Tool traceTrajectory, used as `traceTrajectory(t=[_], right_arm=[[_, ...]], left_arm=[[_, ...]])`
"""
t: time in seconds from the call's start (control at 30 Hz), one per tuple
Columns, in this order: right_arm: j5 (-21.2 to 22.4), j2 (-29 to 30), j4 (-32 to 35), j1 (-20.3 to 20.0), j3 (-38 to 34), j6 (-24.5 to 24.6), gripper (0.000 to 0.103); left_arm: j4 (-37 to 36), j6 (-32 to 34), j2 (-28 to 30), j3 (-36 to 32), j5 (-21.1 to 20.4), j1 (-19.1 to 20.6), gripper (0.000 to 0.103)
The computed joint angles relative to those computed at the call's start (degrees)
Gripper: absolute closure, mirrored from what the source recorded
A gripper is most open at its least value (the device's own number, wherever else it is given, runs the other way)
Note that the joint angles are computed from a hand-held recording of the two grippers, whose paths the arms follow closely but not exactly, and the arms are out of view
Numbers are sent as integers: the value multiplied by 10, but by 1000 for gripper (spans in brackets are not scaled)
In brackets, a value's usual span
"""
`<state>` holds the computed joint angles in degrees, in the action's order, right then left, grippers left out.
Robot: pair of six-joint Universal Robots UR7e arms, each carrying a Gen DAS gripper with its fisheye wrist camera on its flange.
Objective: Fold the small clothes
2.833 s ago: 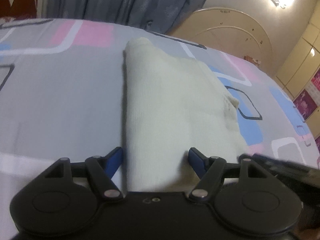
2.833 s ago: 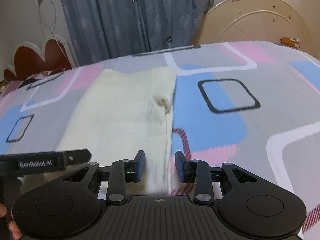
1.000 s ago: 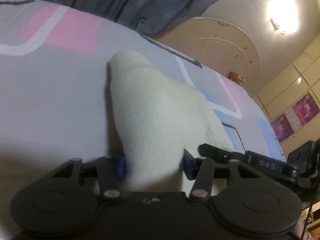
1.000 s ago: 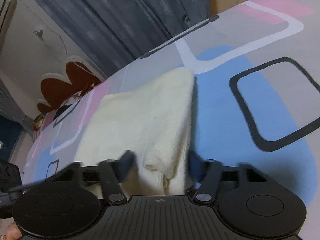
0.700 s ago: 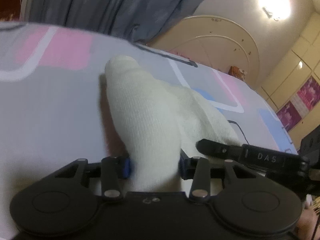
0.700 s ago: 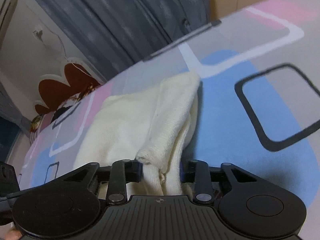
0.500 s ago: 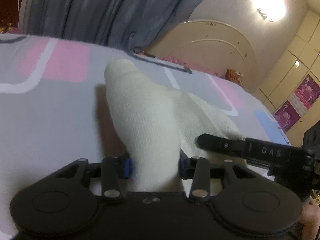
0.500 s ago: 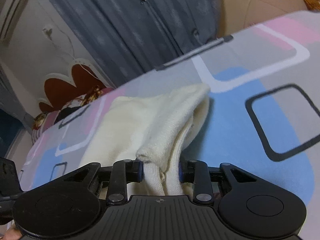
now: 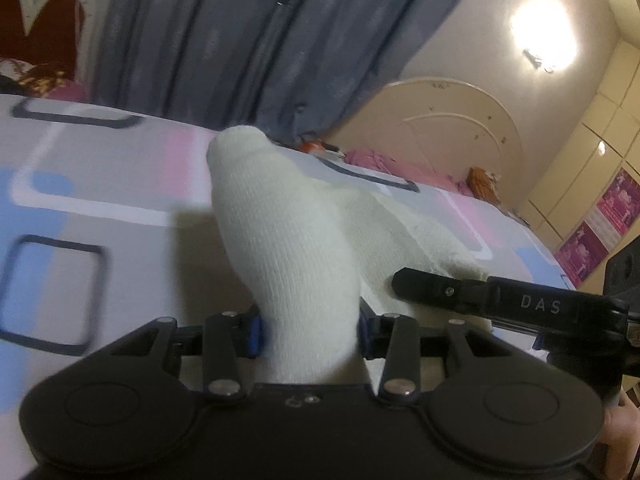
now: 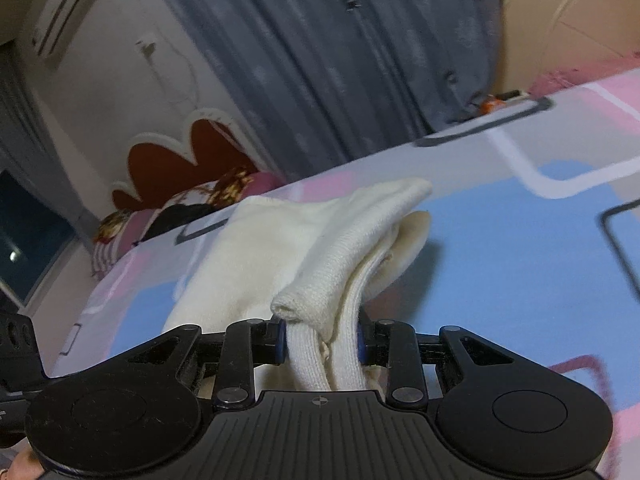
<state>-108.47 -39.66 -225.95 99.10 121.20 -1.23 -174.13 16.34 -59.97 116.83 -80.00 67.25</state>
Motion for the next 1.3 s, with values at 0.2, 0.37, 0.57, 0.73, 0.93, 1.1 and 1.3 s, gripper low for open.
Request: traceTrajectory(t=[0.2, 0.37, 0.57, 0.73, 0.93, 1.1, 1.3], right_arm=[[-23, 98, 41, 59, -119, 40, 73], [-19, 172, 100, 82, -231, 55, 73], [-4, 242, 170, 86, -348, 63, 73], [-7, 271, 213, 78, -384, 77, 73], [-48, 279, 194, 71, -382, 88, 63], [-105, 274, 195, 83, -381, 64, 61], [-159, 296, 177, 109, -415, 23, 61]], left_arm=[[57, 42, -49, -37, -6, 58, 63], [84, 67, -53, -84, -6, 99, 63], [95, 88, -39, -131, -16, 142, 63], [123, 106, -14, -164, -2, 172, 56], [118, 106, -13, -167, -3, 183, 28], [64, 93, -30, -147, -2, 180, 32], [46, 101, -18, -166, -4, 168, 32]])
